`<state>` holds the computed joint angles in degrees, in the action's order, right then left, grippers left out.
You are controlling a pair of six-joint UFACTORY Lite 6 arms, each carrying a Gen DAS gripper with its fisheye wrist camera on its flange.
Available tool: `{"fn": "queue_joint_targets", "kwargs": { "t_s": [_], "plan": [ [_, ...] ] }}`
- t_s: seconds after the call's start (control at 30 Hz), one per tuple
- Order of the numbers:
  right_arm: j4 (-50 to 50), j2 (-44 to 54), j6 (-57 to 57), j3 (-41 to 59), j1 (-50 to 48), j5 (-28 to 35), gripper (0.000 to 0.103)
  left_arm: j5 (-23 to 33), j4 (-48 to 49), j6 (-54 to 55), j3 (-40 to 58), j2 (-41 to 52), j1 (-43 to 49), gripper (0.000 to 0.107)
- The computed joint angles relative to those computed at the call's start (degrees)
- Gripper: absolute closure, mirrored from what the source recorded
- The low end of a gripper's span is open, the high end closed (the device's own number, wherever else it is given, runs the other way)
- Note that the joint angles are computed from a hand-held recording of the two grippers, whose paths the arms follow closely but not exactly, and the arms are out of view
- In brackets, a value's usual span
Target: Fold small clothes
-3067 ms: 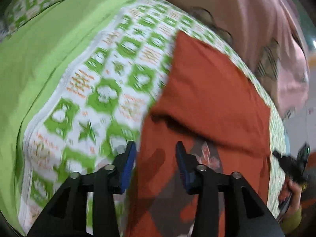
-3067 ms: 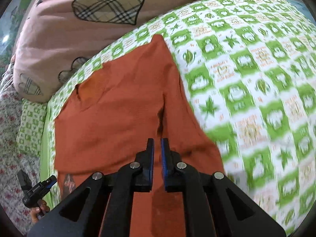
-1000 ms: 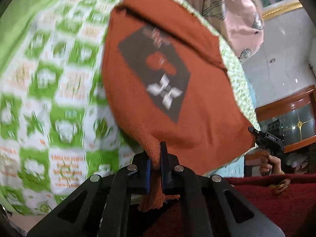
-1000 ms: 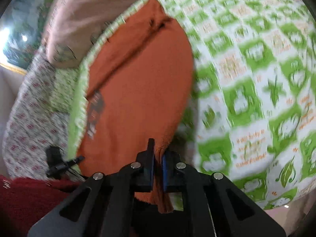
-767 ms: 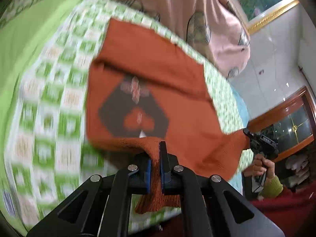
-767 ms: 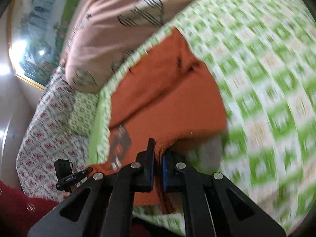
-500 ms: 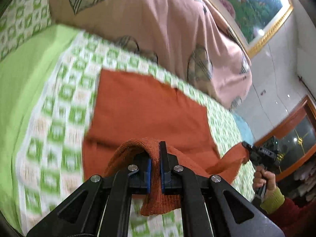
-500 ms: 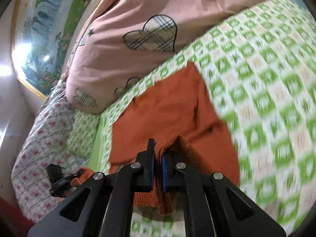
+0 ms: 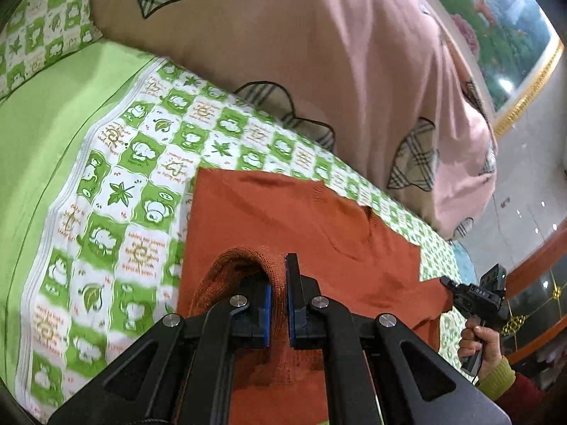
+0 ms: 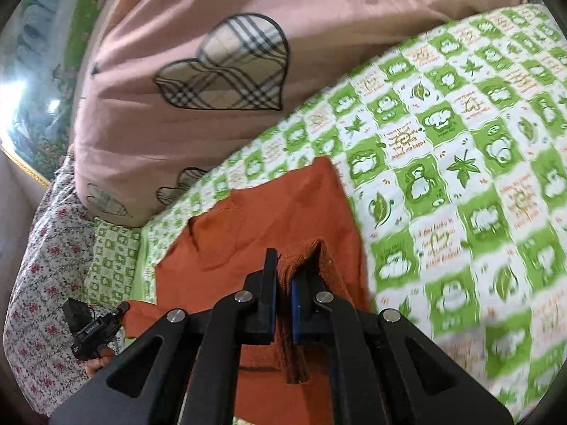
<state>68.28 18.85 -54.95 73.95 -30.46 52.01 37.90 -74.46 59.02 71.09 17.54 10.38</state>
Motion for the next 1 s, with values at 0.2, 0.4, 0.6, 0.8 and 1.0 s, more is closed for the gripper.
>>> {"fn": "queue_joint_targets", "kwargs": {
  "t_s": [0.2, 0.4, 0.6, 0.8, 1.0],
  "plan": [
    [-3.8, 10.2, 3.2, 7.0, 2.4, -3.5, 0.096, -3.5, 2.3, -4.2, 7.8, 10.7, -1.2, 0.101],
    [-4.8, 13.5, 6.3, 9.7, 1.2, -1.3, 0.094, -4.4, 8.4, -12.1, 11.7, 15.2, -2.3, 0.094],
    [-4.5, -2.0, 3.9, -3.0, -1.3, -3.9, 0.069, -1.9, 8.0, -10.1, -3.1, -0.4, -3.9, 0.057],
    [-5.4, -9.9, -2.5, -14.3, 10.8, 0.2, 0.069, -1.4, 7.6, -10.7, -3.5, 3.5, -16.3, 0.055],
    [-17.0, 0.5, 1.7, -4.6, 29.1, -10.0, 0.074, -4.1, 17.0, -18.4, 13.6, 16.7, -21.5, 0.058]
  ]
}}
